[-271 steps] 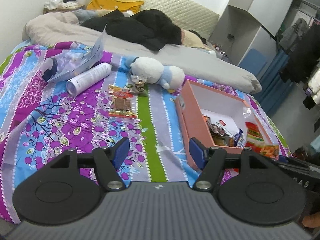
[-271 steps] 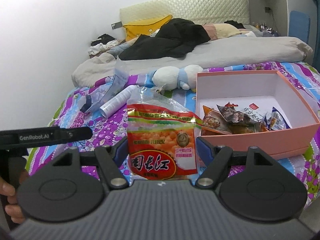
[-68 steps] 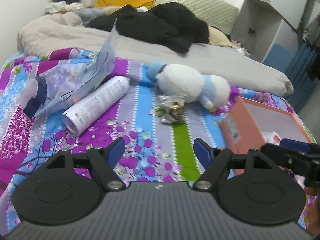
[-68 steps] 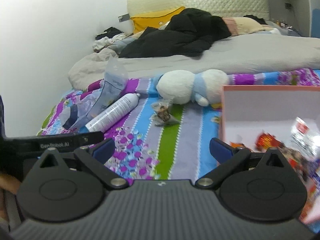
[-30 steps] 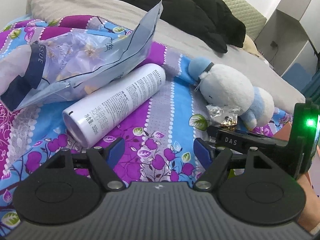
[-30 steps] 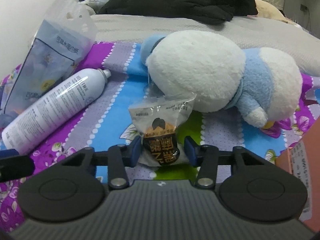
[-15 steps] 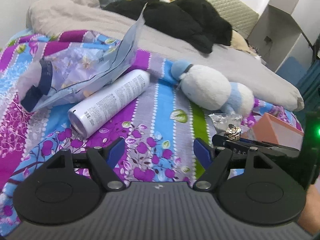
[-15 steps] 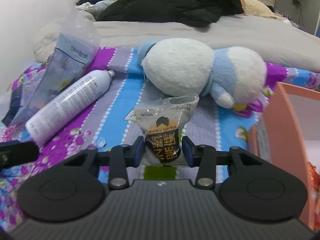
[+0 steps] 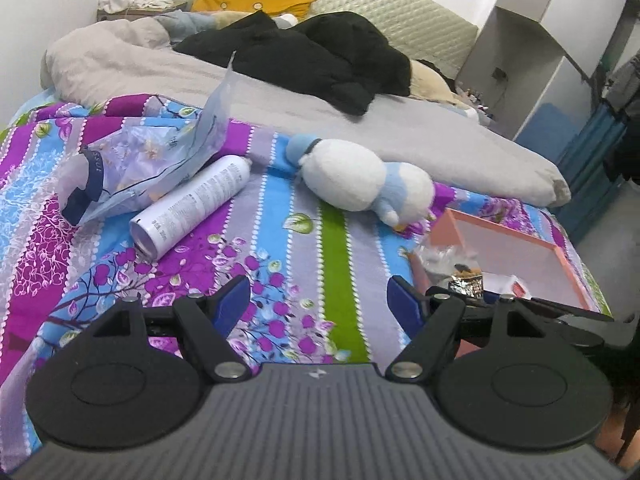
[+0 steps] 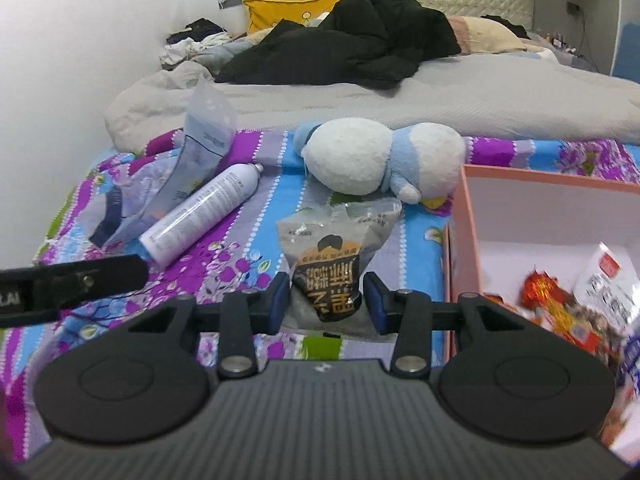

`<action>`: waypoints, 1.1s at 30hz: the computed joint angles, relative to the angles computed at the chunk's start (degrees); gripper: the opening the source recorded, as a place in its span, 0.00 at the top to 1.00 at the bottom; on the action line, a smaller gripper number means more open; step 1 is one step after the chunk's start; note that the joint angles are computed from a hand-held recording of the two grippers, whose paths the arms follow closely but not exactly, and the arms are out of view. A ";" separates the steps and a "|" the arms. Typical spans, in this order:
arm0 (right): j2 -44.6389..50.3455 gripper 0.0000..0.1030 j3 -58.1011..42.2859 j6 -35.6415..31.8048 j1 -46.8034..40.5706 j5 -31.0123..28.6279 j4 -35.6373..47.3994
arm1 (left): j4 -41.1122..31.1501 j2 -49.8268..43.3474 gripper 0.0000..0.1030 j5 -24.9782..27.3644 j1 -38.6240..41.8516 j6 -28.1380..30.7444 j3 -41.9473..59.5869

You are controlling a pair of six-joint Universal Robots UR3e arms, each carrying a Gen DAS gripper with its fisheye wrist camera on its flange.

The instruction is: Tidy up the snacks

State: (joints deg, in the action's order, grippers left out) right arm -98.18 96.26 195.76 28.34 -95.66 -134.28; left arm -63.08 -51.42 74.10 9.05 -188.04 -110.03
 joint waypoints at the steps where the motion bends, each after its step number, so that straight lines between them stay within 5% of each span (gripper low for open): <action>1: -1.44 0.59 0.34 0.35 0.23 -0.63 0.85 | -0.63 0.19 0.23 0.65 -1.06 -0.60 0.73; 8: -8.01 0.87 1.32 -0.52 0.39 -3.35 4.45 | -1.55 -0.54 0.23 4.56 -9.99 -5.91 4.76; 16: -16.49 0.87 7.68 0.13 -2.20 -2.15 8.05 | 0.42 -1.08 0.23 8.53 -17.60 -10.71 3.78; 22: -25.18 0.81 19.36 5.58 -1.05 -0.49 7.65 | 0.02 0.72 0.23 7.62 -17.19 -10.64 0.12; 23: -26.22 0.76 20.97 6.64 -0.66 -0.12 7.55 | 0.20 1.10 0.23 7.23 -16.82 -10.30 -0.69; 25: -28.18 0.47 24.63 8.31 0.28 0.59 6.48 | 1.38 2.21 0.23 5.06 -14.84 -9.10 -3.32; 33: -35.78 0.49 29.38 7.97 -1.22 1.30 12.42 | 11.78 -3.63 0.24 -2.11 -15.24 -9.52 -12.78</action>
